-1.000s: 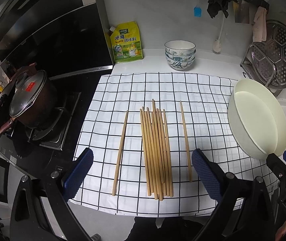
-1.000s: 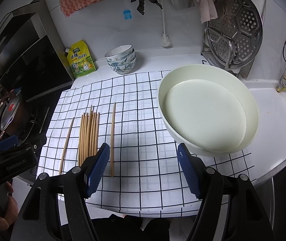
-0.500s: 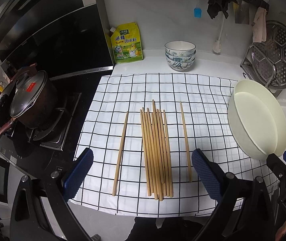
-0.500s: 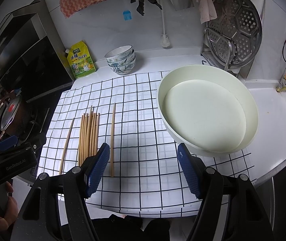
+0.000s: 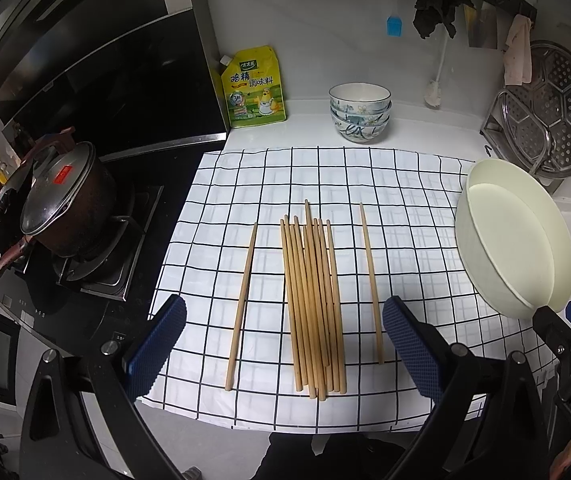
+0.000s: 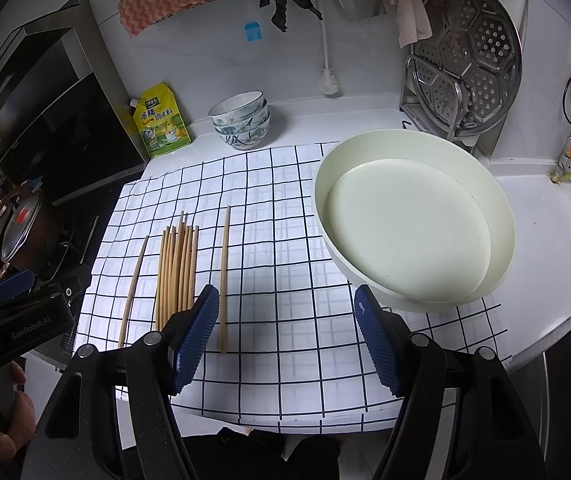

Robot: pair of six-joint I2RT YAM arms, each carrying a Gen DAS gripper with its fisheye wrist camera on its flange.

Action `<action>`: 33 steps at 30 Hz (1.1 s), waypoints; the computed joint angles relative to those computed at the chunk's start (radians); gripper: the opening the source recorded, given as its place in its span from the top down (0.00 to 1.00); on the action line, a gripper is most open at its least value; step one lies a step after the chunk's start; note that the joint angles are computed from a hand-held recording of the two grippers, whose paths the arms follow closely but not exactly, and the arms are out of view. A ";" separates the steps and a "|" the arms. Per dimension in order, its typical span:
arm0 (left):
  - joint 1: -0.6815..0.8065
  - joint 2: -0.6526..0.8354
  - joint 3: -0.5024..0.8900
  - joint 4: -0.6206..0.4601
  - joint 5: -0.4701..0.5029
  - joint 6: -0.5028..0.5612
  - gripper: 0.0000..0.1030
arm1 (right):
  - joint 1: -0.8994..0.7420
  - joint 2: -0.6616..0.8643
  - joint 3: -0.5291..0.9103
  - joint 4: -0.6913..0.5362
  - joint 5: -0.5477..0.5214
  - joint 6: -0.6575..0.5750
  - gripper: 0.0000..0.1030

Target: Organize utensils

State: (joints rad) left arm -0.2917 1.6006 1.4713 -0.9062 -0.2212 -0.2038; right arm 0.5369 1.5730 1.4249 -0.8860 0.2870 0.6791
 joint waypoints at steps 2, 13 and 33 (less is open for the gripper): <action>0.000 0.000 0.000 0.000 -0.001 0.000 0.06 | 0.001 0.001 0.001 -0.001 0.000 0.001 0.35; 0.004 -0.001 0.000 0.002 0.000 0.004 0.06 | -0.001 0.010 0.014 -0.003 -0.003 -0.004 0.35; 0.089 0.025 -0.022 0.034 0.054 0.047 0.06 | -0.002 0.068 0.038 0.040 -0.030 -0.038 0.35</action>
